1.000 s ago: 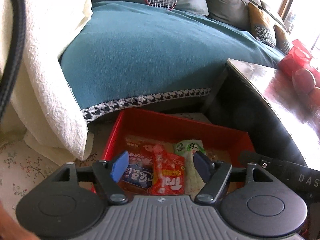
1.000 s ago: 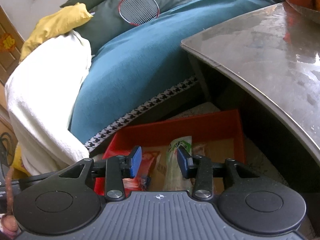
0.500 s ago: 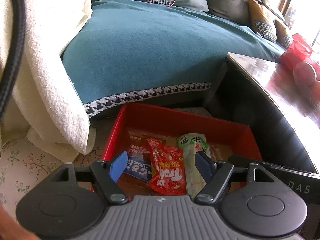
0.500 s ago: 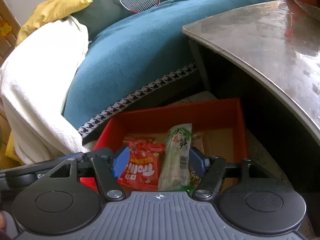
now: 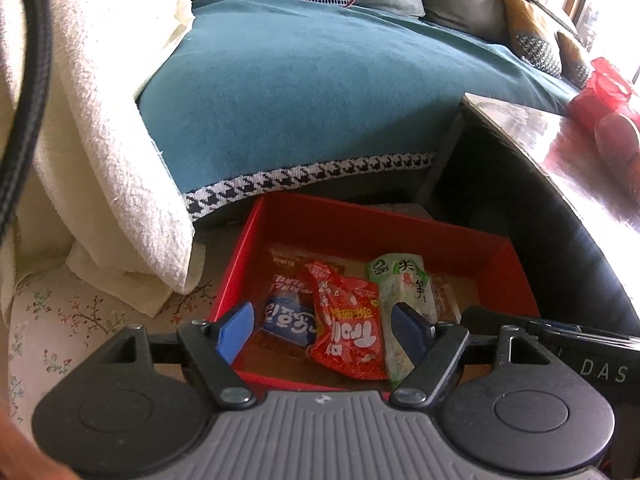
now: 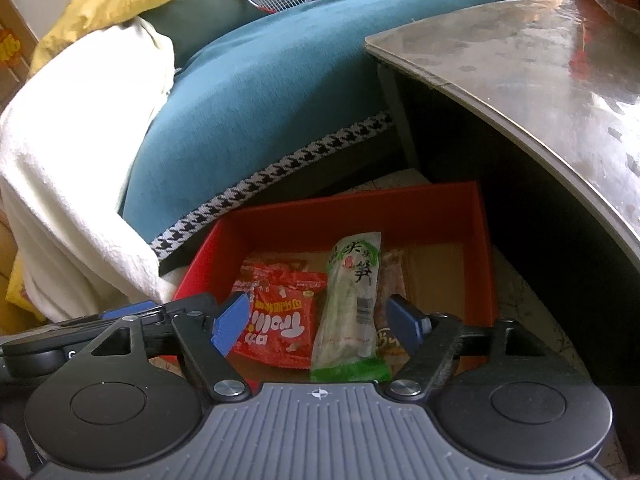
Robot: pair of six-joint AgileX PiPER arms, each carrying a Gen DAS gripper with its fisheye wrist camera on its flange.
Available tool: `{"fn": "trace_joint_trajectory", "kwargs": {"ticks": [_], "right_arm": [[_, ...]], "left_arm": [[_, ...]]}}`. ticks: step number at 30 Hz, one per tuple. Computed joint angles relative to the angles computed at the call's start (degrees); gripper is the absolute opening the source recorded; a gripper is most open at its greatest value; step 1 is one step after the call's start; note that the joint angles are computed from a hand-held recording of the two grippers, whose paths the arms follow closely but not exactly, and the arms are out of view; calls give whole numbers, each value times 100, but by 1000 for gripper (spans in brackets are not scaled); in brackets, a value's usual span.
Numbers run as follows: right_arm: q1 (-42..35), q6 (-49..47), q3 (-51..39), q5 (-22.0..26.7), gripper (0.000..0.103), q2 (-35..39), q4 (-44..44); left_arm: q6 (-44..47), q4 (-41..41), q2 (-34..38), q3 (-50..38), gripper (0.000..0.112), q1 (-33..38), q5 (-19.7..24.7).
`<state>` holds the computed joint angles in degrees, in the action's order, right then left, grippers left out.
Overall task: Organize snacks
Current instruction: 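Move the left gripper to the clear-white packet while the right approaches the white spicy-strip packet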
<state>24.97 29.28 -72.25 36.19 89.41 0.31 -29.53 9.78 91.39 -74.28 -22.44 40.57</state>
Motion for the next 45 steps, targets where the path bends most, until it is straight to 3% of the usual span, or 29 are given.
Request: {"fn": "trace_joint_trajectory", "kwargs": {"ticks": [12,18,26,28,30,32,35,38,42,45], "right_arm": [[254,567,-246,630,95,218,-572],[448,758,-246,644,97,15,-900],[1868,4266,933,-178,103,-1603,-5075],[1840,4845,1375,-686,103,-1946,-5364],[1682,4748,1515,-887,103,-2016,-4791],[1839,4831,1553,-457,103,-2147,-4732],[2710,5694,1813,431,103,-2417,-6134],[3205,6152,2321,496,103,-2888,-7010],[2712,5363,2395,-158,103,-3058,-6178],[2521,4929,2295,-192,103,-3042,-5640]], "left_arm": [[37,90,-606,766,70,170,216],[-50,18,-1220,1469,70,301,520],[-356,-967,-1971,2433,70,618,635],[-666,-871,-1955,2560,70,557,598],[-1006,-706,-1874,2610,70,426,602],[-1122,-772,-1802,2635,70,398,522],[-1243,-865,-1647,2628,70,407,423],[-1719,-626,-1533,2658,71,298,345],[-2205,-253,-1374,2588,81,62,304],[-2612,283,-1114,2413,81,-178,423]]}}
